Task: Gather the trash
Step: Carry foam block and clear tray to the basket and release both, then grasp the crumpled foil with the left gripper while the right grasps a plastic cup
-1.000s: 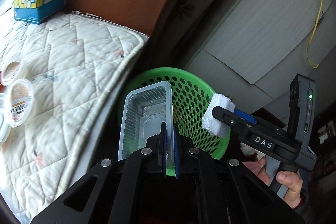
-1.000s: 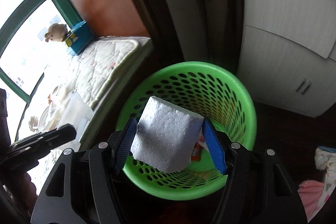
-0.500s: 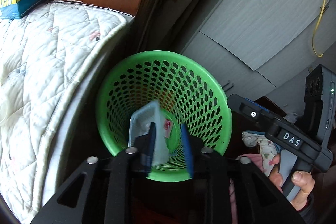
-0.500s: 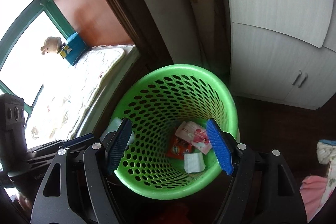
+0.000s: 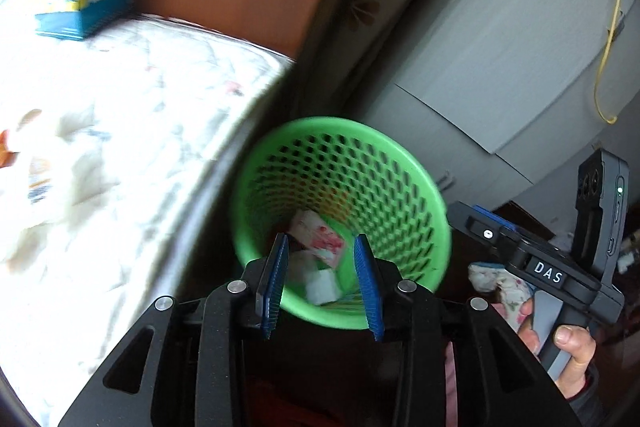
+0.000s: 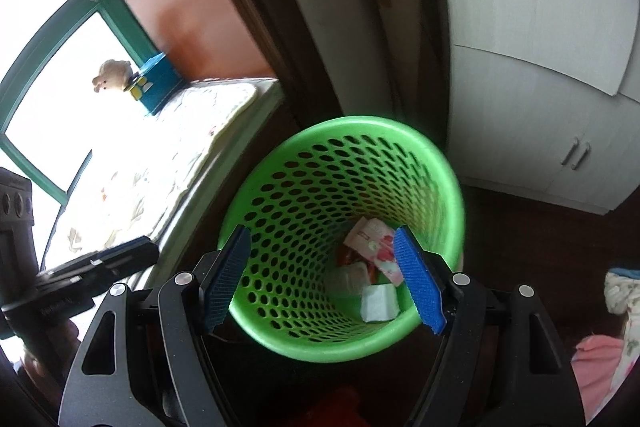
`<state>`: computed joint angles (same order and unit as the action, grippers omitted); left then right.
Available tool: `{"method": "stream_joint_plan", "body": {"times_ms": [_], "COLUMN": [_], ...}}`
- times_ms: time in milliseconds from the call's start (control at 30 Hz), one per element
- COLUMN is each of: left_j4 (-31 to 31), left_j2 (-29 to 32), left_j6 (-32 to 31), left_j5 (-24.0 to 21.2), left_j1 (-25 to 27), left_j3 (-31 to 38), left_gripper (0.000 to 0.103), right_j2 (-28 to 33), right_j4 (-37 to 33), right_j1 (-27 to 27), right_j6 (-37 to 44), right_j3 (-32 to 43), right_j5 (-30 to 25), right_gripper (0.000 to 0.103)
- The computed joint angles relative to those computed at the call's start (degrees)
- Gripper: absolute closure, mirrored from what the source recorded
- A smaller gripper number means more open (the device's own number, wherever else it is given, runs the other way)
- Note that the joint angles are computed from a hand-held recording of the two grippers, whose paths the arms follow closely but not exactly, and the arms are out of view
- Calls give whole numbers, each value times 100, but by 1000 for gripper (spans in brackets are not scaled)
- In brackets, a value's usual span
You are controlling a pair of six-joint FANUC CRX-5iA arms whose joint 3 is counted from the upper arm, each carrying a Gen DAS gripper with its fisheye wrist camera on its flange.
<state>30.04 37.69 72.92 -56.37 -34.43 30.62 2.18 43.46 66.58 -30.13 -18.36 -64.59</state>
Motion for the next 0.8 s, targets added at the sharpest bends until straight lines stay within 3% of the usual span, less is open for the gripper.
{"method": "stream_joint_plan", "body": {"times_ms": [167,233,467,600,800], "left_j4": [-256,-387,-1008,-1637,-2232], "left_j2": [-562,-795,-1339,-1499,-1383], "left_j6": [201,337,948,1588,2352], "left_j5": [386,556,860,954,771], "left_j1": [315,488,1081,1400,1897], "left_j3": [-625,-869,-1334,-1359,-1099], "left_gripper": [70,61,58,48,46], "right_j2": [325,469,1043,1397,1925], "right_j4": [5,13,-12,-104,-282], "right_j1": [-49,-87,-194,-250,-330], "right_j6": [397,563,1314,1800,2483], "right_j3": [398,573,1358,1849,2601], "right_j5": [151,256,475,611,770], "right_gripper": [28,28,25,25,23]}}
